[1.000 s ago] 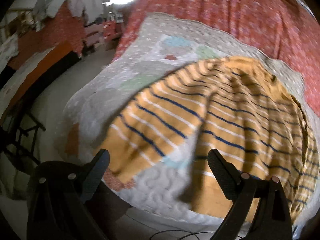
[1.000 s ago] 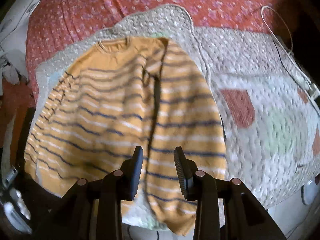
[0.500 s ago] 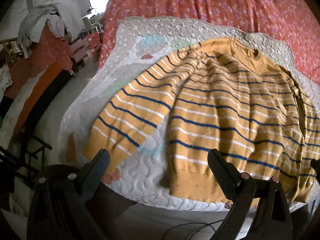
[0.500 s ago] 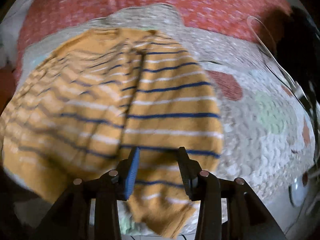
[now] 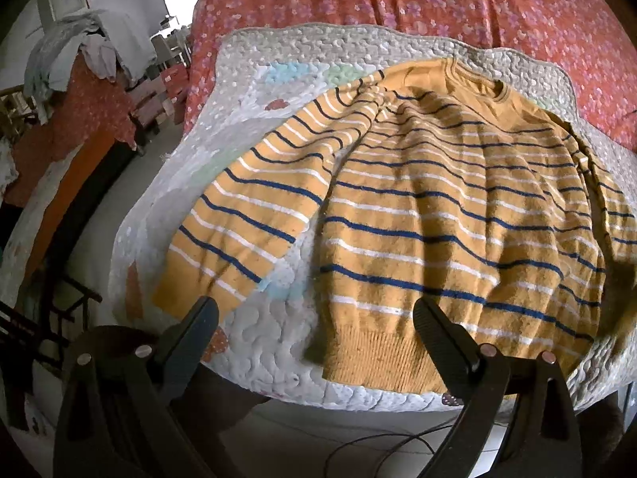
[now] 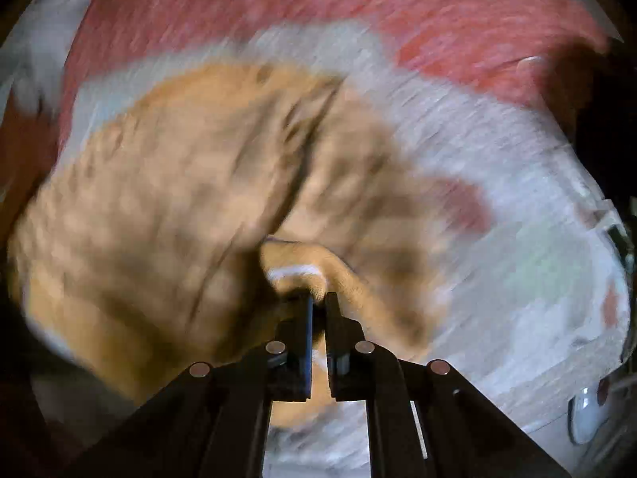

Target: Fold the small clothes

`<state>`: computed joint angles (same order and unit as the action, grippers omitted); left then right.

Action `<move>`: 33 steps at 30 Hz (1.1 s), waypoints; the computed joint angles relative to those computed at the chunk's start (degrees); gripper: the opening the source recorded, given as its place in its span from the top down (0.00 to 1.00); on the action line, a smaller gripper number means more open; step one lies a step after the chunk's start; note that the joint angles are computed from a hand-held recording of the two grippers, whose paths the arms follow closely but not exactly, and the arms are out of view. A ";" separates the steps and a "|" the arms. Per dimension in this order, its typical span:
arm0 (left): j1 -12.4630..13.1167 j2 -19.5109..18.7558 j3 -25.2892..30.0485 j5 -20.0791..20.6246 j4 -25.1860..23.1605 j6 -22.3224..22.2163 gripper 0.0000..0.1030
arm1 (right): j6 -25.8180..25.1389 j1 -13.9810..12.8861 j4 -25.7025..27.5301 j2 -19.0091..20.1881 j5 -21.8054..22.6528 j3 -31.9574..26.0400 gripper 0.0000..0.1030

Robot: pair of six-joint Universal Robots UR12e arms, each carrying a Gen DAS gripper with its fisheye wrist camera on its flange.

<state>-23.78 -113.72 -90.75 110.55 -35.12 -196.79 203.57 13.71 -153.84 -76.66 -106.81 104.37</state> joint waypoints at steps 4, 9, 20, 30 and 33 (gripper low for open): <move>-0.03 0.03 -0.07 -0.29 -0.04 0.42 0.05 | 5.00 -5.34 5.79 0.38 -10.57 -3.35 0.95; 0.14 0.02 0.04 -0.52 -0.66 -0.31 0.05 | 17.96 -10.89 22.92 2.60 -16.80 -8.99 0.91; 1.37 -0.47 0.54 -4.26 -3.87 -3.06 0.05 | 19.49 -6.45 -2.52 -0.24 13.67 0.96 0.58; 2.63 1.13 -1.25 -6.51 -3.46 -5.76 0.05 | 15.96 0.36 -0.21 8.86 32.06 -3.56 0.55; 3.14 1.49 -1.51 -6.98 -3.67 -6.98 0.05 | 16.28 -0.72 -0.86 8.89 36.46 -3.44 0.93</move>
